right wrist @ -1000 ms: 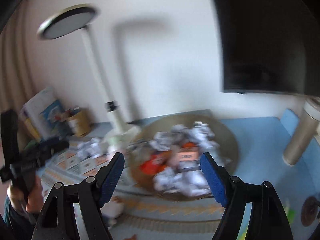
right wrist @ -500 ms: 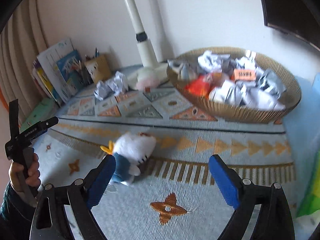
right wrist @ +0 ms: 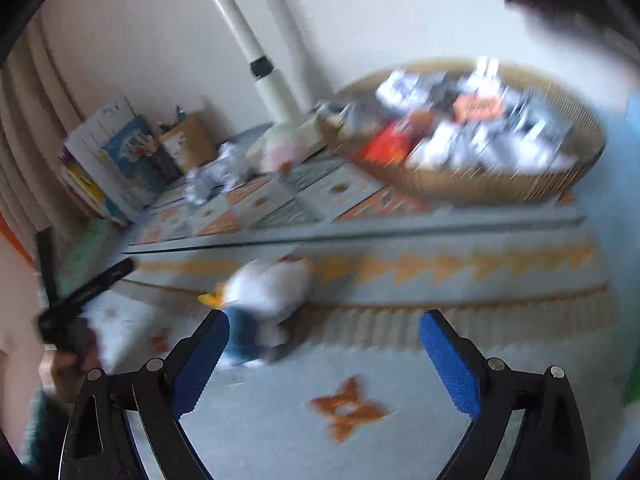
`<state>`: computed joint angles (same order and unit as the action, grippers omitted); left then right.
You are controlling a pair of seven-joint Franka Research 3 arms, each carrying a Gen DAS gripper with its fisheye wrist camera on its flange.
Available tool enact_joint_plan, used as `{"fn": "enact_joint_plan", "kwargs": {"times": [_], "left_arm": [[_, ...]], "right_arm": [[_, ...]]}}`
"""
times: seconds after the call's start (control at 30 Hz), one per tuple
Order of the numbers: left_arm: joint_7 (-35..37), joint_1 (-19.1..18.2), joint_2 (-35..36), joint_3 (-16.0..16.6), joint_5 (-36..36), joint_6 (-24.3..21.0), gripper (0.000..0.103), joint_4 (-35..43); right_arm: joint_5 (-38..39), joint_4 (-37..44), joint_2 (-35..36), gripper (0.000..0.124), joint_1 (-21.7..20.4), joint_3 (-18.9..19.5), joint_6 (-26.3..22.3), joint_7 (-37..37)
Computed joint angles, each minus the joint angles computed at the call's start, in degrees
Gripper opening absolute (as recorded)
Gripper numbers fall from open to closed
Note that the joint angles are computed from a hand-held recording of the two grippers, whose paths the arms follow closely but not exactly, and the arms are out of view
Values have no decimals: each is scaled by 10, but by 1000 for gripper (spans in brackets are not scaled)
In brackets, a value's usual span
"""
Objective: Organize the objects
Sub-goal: 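Move both open grippers back toward the plush toy and paper balls, then grasp the white-blue plush toy with right gripper while left grasps a paper ball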
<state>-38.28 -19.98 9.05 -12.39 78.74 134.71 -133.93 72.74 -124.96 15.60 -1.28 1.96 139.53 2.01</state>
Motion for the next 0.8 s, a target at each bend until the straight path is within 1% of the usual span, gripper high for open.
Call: {"fn": "enact_joint_plan", "kwargs": {"times": [0.03, 0.07, 0.1, 0.13, 0.17, 0.2, 0.23, 0.27, 0.37, 0.4, 0.47, 0.5, 0.53, 0.57, 0.6, 0.63, 0.67, 0.73, 0.8], "left_arm": [[25, 8, 6, 8, 16, 12, 102, 14], [37, 14, 12, 12, 27, 25, 102, 22], [54, 26, 24, 21, 42, 54, 102, 36], [81, 39, 39, 29, 42, 87, 102, 54], [119, 49, 59, 35, 28, 106, 102, 75], [159, 55, 82, 41, 18, 114, 102, 102], [182, 55, 98, 47, 13, 115, 102, 120], [203, 54, 111, 53, 5, 115, 102, 135], [265, 58, 148, 70, -24, 133, 102, 183], [272, 56, 156, 76, -30, 138, 102, 193], [286, 57, 169, 86, -46, 153, 86, 209], [301, 62, 176, 88, -64, 167, 64, 215], [306, 63, 180, 93, -71, 182, 46, 217], [301, 64, 182, 100, -72, 202, 43, 214], [280, 58, 177, 111, -57, 220, 38, 207], [268, 54, 172, 117, -48, 229, 38, 201], [234, 45, 160, 126, -22, 237, 38, 188], [208, 42, 143, 123, -7, 234, 38, 169], [170, 36, 116, 115, 15, 226, 38, 141]], "right_arm": [[-19, -3, -3, 96, 7, 0, 1, 33], [-31, -11, -10, 96, 18, 3, 17, 57], [-34, -18, -15, 96, 27, 8, 34, 64], [-34, -26, -21, 96, 37, 13, 53, 65], [-29, -35, -27, 96, 49, 20, 80, 56], [-24, -42, -30, 96, 63, 28, 117, 48], [-37, -49, -27, 96, 87, 35, 177, 56], [-46, -51, -23, 96, 97, 39, 205, 61], [-14, -47, -8, 96, 107, 58, 269, 38], [-25, -44, -2, 96, 110, 59, 274, 48], [-59, -39, 11, 93, 115, 59, 279, 79], [-58, -36, 15, 91, 111, 64, 288, 79], [-37, -31, 21, 87, 103, 76, 301, 65], [-27, -27, 24, 78, 96, 82, 302, 56], [-14, -23, 25, 73, 87, 88, 295, 43], [7, -20, 24, 66, 78, 94, 289, 20], [20, -19, 23, 58, 76, 95, 286, 4], [36, -19, 19, 56, 77, 91, 278, -9], [49, -20, 12, 56, 76, 84, 261, -19]]}}
